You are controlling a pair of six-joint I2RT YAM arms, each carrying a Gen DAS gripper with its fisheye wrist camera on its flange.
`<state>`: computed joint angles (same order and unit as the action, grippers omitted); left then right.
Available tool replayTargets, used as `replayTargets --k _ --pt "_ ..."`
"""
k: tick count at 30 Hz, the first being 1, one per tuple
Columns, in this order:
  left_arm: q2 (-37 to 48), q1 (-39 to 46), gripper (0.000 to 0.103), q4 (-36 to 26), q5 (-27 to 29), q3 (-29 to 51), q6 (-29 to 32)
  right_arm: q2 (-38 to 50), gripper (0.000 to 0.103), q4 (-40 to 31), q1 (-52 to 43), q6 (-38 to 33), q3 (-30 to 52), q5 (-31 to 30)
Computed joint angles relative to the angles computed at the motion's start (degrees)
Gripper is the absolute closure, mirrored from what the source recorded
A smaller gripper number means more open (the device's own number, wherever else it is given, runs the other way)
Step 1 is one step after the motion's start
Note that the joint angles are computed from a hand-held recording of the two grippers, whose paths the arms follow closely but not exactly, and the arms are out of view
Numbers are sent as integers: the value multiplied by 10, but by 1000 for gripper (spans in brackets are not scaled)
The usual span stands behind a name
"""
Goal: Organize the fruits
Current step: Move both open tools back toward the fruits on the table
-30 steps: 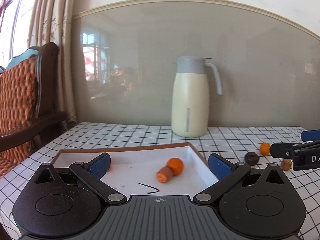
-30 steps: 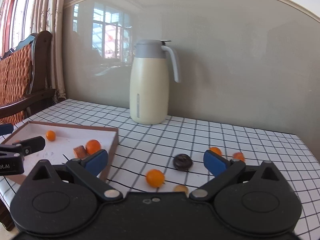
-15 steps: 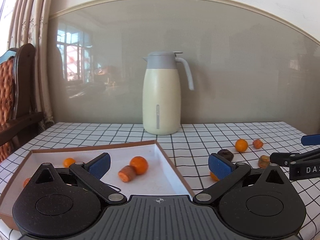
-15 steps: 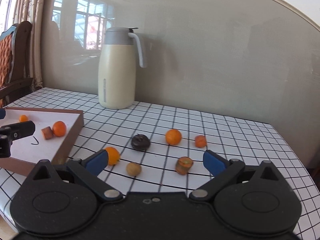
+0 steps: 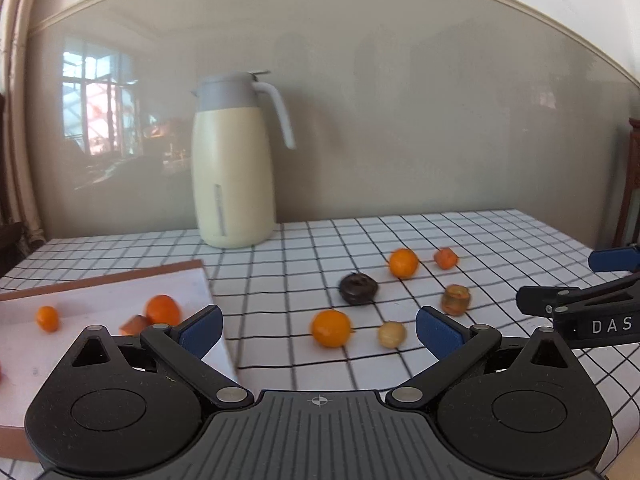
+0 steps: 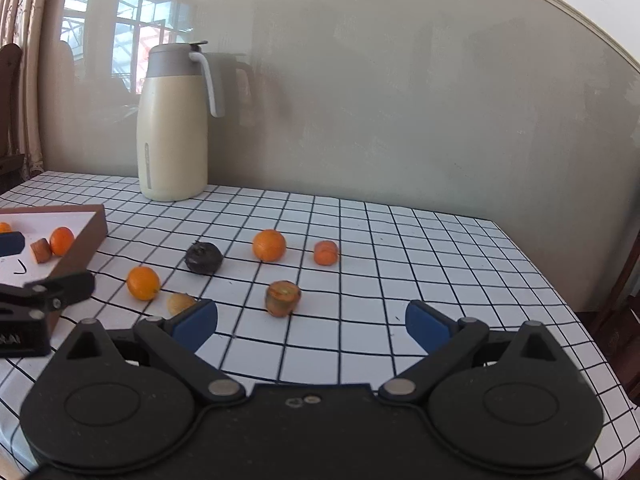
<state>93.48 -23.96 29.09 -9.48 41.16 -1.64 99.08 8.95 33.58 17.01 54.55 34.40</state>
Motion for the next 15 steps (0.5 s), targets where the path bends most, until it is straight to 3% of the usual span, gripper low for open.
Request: replayTargets --k 3,4,6,9,12,15 --pt "28 -28 3 -9 -15 24 3 -12 9 12 -11 0 -20 -5" --pt "36 -35 13 -13 -18 33 3 -13 9 15 -15 2 -24 -9" --pt "53 -46 21 -30 -21 52 2 -11 9 15 -23 8 -25 -17" --pt "73 -56 25 -42 -25 72 0 -8 10 18 -29 8 -25 -26" --pt "89 -55 38 -59 -23 92 -10 -1 12 35 -34 8 -24 -34" --pt "101 -52 39 -65 -21 102 -21 21 21 44 -41 7 -10 -46"
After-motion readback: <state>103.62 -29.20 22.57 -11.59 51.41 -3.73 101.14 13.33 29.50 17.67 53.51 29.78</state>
